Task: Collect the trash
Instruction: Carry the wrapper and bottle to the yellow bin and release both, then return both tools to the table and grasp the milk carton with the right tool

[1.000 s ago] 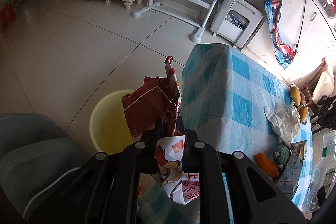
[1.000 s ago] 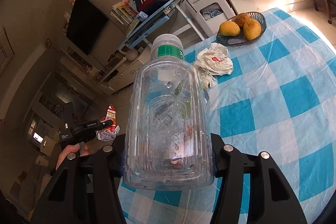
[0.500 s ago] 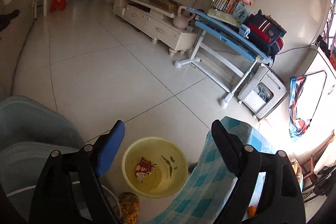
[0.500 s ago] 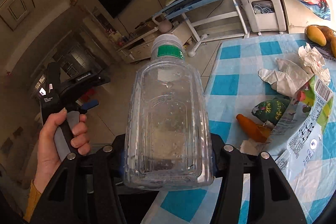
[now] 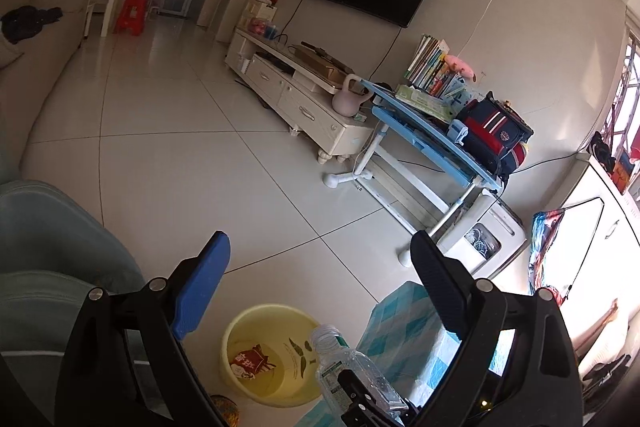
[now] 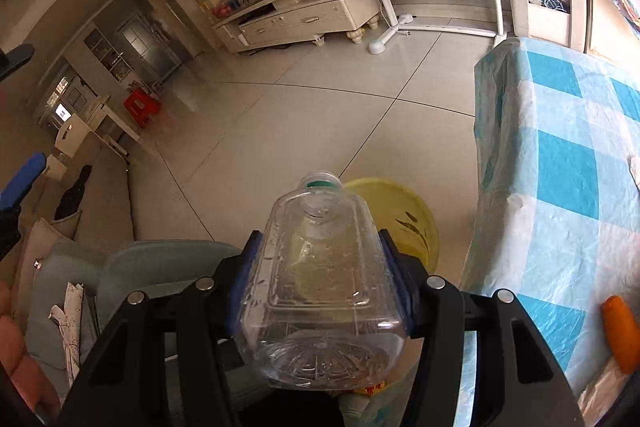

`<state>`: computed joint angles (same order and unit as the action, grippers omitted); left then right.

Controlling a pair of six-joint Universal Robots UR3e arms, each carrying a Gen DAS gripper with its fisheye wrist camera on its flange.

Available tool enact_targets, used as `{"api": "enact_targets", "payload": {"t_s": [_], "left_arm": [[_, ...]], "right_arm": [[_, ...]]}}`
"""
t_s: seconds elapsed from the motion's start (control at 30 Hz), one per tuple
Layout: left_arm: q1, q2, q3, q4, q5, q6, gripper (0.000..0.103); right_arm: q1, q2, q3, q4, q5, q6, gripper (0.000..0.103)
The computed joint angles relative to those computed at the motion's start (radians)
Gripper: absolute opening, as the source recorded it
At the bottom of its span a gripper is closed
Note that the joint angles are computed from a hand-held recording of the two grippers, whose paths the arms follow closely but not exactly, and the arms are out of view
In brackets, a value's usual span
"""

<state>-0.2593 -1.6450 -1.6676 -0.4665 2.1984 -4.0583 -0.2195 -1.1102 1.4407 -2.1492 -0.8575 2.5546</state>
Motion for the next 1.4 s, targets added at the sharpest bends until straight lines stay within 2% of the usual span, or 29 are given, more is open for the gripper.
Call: {"api": "enact_targets", "payload": {"t_s": [0.17, 0.23, 0.33, 0.47, 0.6, 0.7, 0.8, 0.9, 0.97, 1.03, 1.1, 1.17, 1.3, 1.4], "left_arm": [[0.0, 0.01, -0.018, 0.007, 0.001, -0.003, 0.088], [0.0, 0.021, -0.035, 0.016, 0.001, 0.006, 0.088], [-0.014, 0.007, -0.015, 0.012, 0.025, 0.011, 0.088], [-0.053, -0.035, 0.041, -0.005, 0.064, 0.037, 0.088], [-0.14, -0.135, 0.175, -0.051, 0.141, 0.112, 0.089], [-0.214, -0.231, 0.301, -0.099, 0.175, 0.2, 0.09], [-0.261, -0.32, 0.429, -0.17, 0.149, 0.281, 0.09], [-0.303, -0.374, 0.503, -0.242, 0.122, 0.307, 0.09], [-0.327, -0.395, 0.52, -0.286, 0.088, 0.292, 0.09], [-0.333, -0.418, 0.532, -0.336, 0.0, 0.278, 0.09], [-0.319, -0.442, 0.538, -0.384, -0.127, 0.266, 0.09], [-0.3, -0.48, 0.549, -0.407, -0.228, 0.264, 0.09], [-0.305, -0.581, 0.663, -0.493, -0.242, 0.295, 0.085], [-0.29, -0.62, 0.697, -0.515, -0.313, 0.307, 0.079]], "right_arm": [[0.067, 0.075, -0.099, 0.032, -0.091, 0.047, 0.056], [0.047, 0.047, -0.086, 0.064, -0.067, 0.045, 0.056], [-0.022, -0.109, 0.054, 0.083, 0.017, -0.043, 0.062], [-0.21, -0.38, 0.278, 0.205, 0.102, -0.296, 0.068], [-0.474, -0.613, 0.443, 0.385, 0.119, -0.608, 0.068], [-0.714, -0.723, 0.484, 0.56, 0.128, -0.853, 0.068], [-0.902, -0.747, 0.475, 0.662, 0.142, -1.001, 0.068], [-1.014, -0.746, 0.498, 0.632, 0.179, -1.035, 0.067], [-1.019, -0.69, 0.489, 0.576, 0.172, -0.972, 0.063], [-0.99, -0.626, 0.453, 0.566, 0.146, -0.897, 0.059], [-0.96, -0.577, 0.433, 0.552, 0.12, -0.84, 0.059], [-0.959, -0.563, 0.435, 0.557, 0.099, -0.839, 0.058], [-0.971, -0.566, 0.448, 0.542, 0.088, -0.85, 0.057], [-0.958, -0.556, 0.468, 0.493, 0.076, -0.825, 0.057]]}}
